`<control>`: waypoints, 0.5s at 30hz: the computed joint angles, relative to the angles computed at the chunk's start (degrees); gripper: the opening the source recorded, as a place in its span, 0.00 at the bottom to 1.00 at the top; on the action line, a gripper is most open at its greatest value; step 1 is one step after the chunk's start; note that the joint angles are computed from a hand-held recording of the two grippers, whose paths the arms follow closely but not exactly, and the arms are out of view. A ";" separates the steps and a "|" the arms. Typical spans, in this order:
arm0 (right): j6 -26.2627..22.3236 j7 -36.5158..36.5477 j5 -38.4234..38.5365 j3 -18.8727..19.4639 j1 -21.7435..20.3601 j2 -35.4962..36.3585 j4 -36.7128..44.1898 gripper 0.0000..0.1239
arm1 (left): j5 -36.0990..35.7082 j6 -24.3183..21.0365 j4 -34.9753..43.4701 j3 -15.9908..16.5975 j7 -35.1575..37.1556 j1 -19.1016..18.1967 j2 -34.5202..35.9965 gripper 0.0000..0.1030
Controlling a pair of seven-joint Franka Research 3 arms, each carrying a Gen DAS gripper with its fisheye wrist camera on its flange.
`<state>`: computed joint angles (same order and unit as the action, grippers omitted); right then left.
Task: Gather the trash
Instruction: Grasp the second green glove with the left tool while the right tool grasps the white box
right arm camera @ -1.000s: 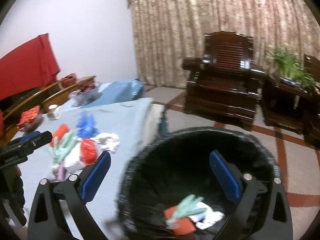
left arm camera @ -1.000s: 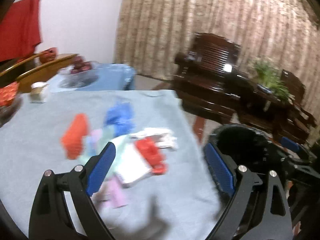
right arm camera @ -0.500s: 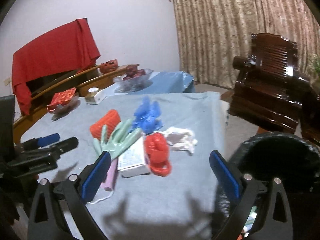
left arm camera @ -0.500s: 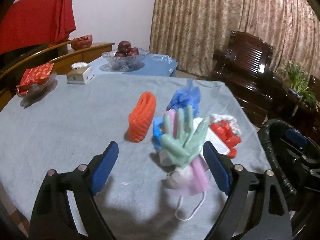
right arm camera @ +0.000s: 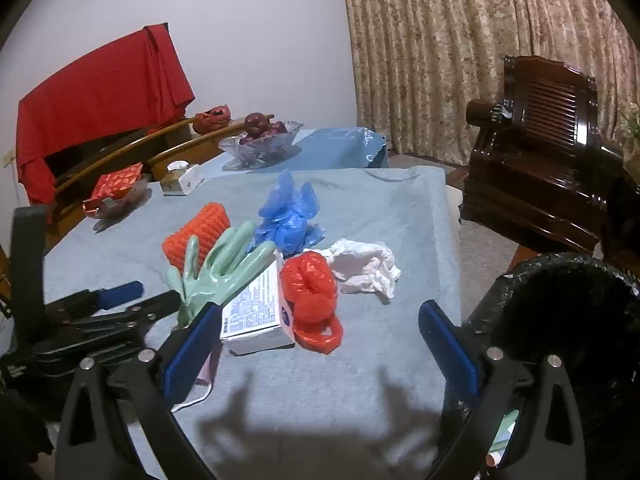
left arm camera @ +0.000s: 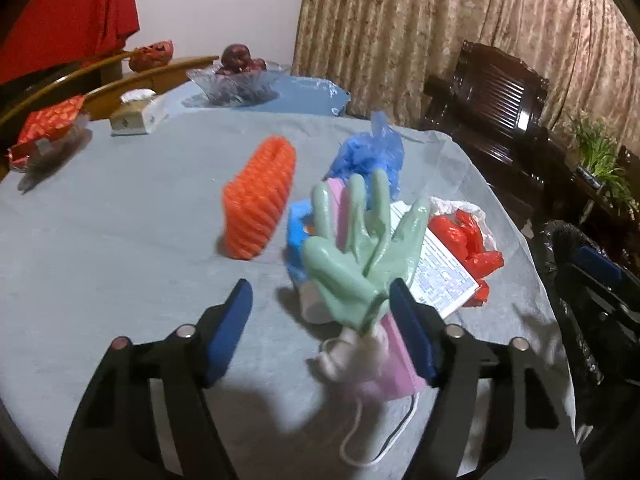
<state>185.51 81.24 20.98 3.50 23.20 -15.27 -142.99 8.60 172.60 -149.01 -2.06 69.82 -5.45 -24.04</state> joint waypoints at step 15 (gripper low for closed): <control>-0.01 -0.21 -0.24 0.32 -0.68 0.32 0.06 0.78 | -8.65 0.58 2.62 4.28 4.10 -7.56 4.56 0.32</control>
